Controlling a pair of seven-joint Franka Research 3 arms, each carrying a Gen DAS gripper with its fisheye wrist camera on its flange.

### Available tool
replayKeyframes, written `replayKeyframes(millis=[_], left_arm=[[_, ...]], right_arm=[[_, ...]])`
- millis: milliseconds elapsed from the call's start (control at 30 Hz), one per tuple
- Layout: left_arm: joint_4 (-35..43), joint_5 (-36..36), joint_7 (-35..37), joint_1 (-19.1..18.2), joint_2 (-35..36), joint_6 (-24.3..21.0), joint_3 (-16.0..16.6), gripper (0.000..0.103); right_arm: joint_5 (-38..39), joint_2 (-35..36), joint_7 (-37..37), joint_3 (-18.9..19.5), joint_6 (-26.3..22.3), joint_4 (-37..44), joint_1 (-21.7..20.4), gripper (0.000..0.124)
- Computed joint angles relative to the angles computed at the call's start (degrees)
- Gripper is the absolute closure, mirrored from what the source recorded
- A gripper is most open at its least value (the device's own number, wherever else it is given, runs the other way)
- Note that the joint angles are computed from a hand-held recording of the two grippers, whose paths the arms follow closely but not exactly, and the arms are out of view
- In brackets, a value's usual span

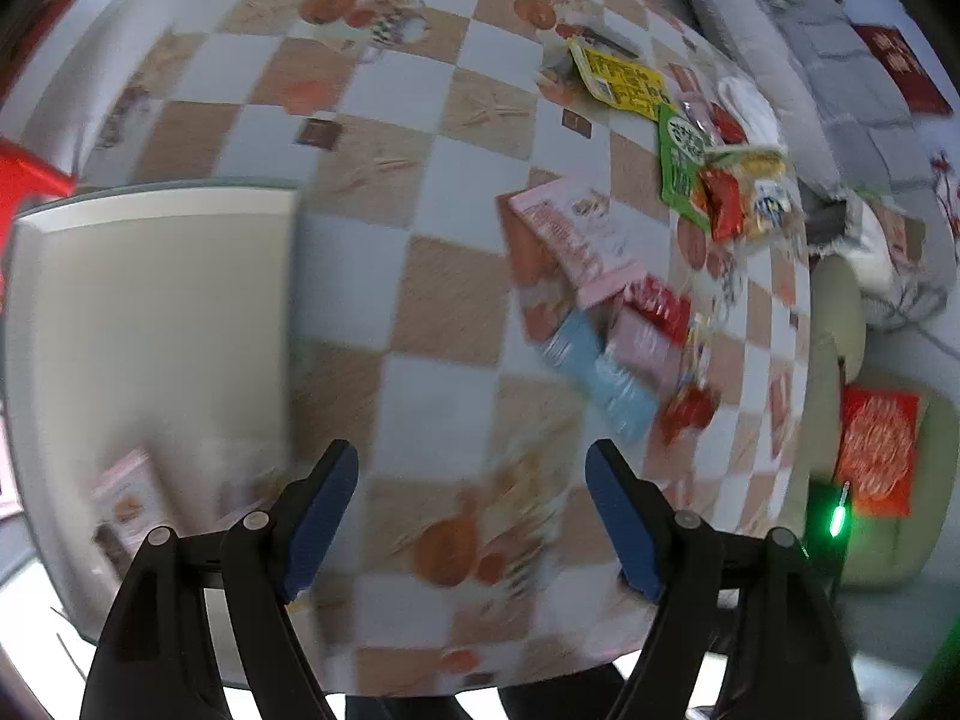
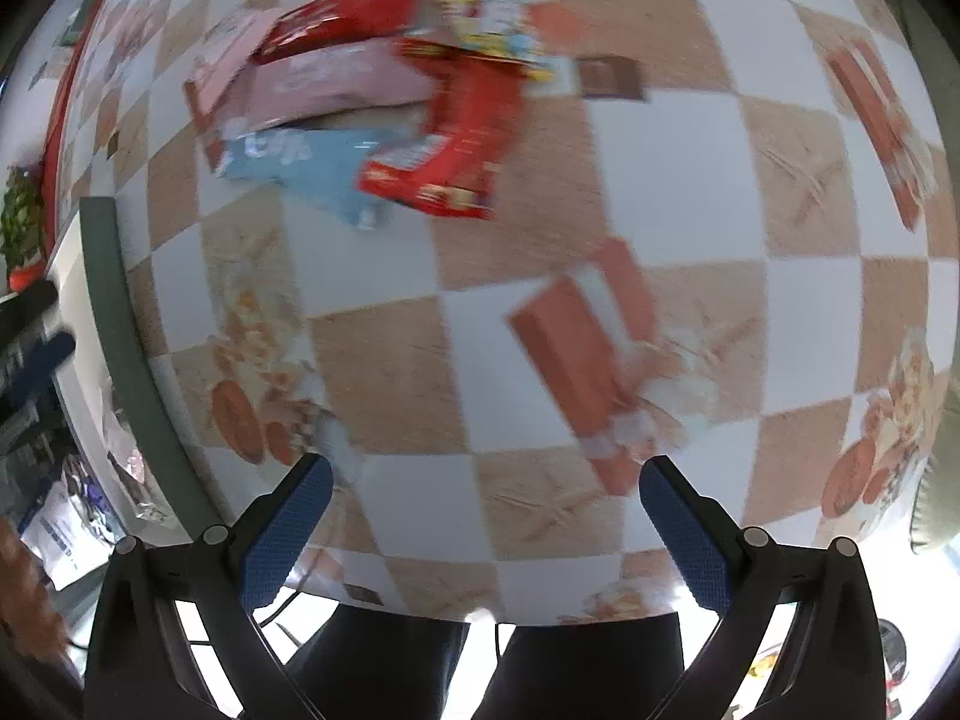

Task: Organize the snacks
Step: 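Grasp another pink Crispy Cranberry packet with the left gripper, then grasp the red packet with the right gripper while the left holds the pink packet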

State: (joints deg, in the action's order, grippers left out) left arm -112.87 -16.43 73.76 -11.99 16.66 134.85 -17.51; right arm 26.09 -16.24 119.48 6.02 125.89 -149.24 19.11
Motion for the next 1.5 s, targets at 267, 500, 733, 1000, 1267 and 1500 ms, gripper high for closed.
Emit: replayKeyframes(millis=[267, 500, 733, 1000, 1267, 1500], left_arm=[[21.0, 4.3, -11.0, -2.9, 16.3, -6.5, 0.5, 0.022], [39.6, 8.8, -18.7, -5.9, 29.3, -14.2, 1.0, 0.022], [53.3, 15.3, -19.2, -10.2, 37.6, -24.7, 2.6, 0.022], [40.0, 17.6, -11.7, -8.9, 29.8, -17.9, 1.4, 0.060], [10.5, 15.1, -6.8, -4.6, 11.5, -4.1, -1.1, 0.060], [-3.4, 12.1, -2.3, -4.2, 0.1, 1.4, -2.2, 0.060]], right_arm=[[1.0, -8.9, -1.1, -1.7, -1.4, -7.7, -1.7, 0.021], [1.0, -15.3, -2.3, -3.2, -2.7, -13.0, -4.6, 0.021], [0.8, -15.7, -3.6, -3.3, -3.5, -13.1, -6.2, 0.021], [1.6, -4.6, -4.4, -2.5, 1.8, -5.1, -5.0, 0.021], [0.9, 6.5, -1.8, -2.4, 9.2, 3.4, -5.3, 0.021], [-7.8, 10.6, 4.1, -1.4, 8.9, 8.0, -4.8, 0.060]])
